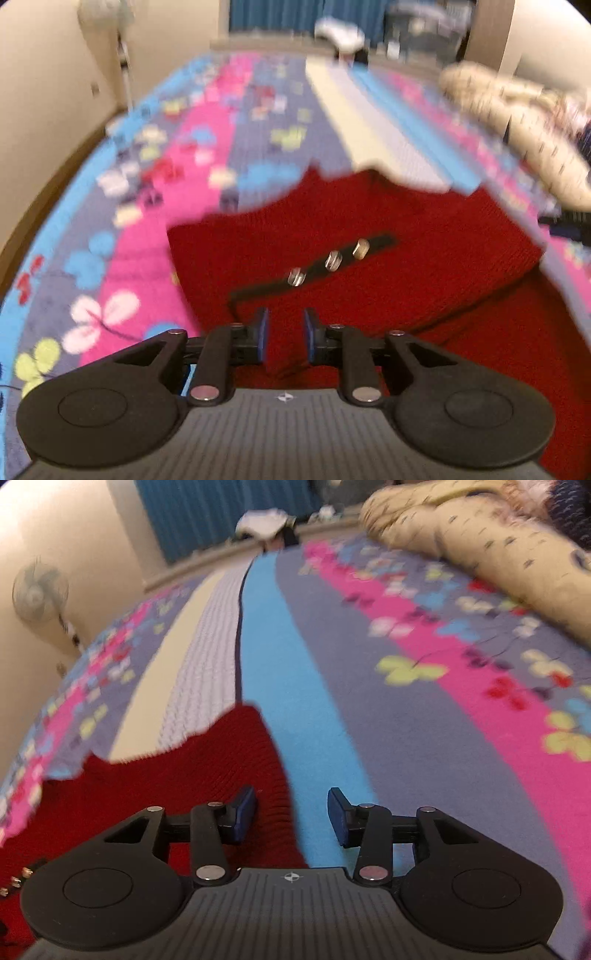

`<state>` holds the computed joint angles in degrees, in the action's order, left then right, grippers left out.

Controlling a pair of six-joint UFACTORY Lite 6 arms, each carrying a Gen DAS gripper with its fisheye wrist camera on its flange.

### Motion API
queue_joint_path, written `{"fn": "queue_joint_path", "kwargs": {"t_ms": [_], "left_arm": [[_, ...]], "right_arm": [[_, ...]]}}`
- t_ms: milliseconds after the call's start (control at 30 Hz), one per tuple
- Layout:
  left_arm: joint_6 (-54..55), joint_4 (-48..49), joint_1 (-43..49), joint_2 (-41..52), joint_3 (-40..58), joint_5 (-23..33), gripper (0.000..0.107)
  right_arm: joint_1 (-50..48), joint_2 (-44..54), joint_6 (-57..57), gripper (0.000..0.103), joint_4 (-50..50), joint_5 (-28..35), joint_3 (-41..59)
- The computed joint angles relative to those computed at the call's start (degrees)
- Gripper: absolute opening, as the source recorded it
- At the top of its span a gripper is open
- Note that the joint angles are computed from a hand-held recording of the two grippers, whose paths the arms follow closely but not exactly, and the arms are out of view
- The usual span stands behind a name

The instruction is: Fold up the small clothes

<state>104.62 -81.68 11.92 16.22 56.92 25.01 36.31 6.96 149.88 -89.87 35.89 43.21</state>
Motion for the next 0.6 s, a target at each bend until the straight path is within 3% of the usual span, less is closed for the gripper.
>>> {"fn": "queue_joint_path", "kwargs": {"t_ms": [67, 200, 300, 433, 600], "left_arm": [[4.53, -3.84, 2.48, -6.7, -5.68, 3.96, 0.026], [8.74, -4.5, 6.89, -21.43, -17.7, 9.21, 0.056], [8.55, -0.03, 14.87, -35.28, -28.17, 16.18, 0.075], [11.92, 7.39, 32.06, -52.2, -38.96, 28.28, 0.08], [17.31, 16.63, 58.7, -57.4, -42.56, 45.02, 0.085]], "right_arm": [[6.62, -8.64, -5.12, 0.044, 5.35, 6.37, -5.01], [28.52, -23.09, -7.78, 0.044, 15.99, 23.31, -14.05], [44.82, -26.38, -9.19, 0.044, 26.84, 33.1, -15.08], [60.36, -24.07, -6.05, 0.044, 34.2, 48.13, -10.51], [74.39, -23.76, -0.47, 0.044, 41.53, 56.29, -9.88]]}}
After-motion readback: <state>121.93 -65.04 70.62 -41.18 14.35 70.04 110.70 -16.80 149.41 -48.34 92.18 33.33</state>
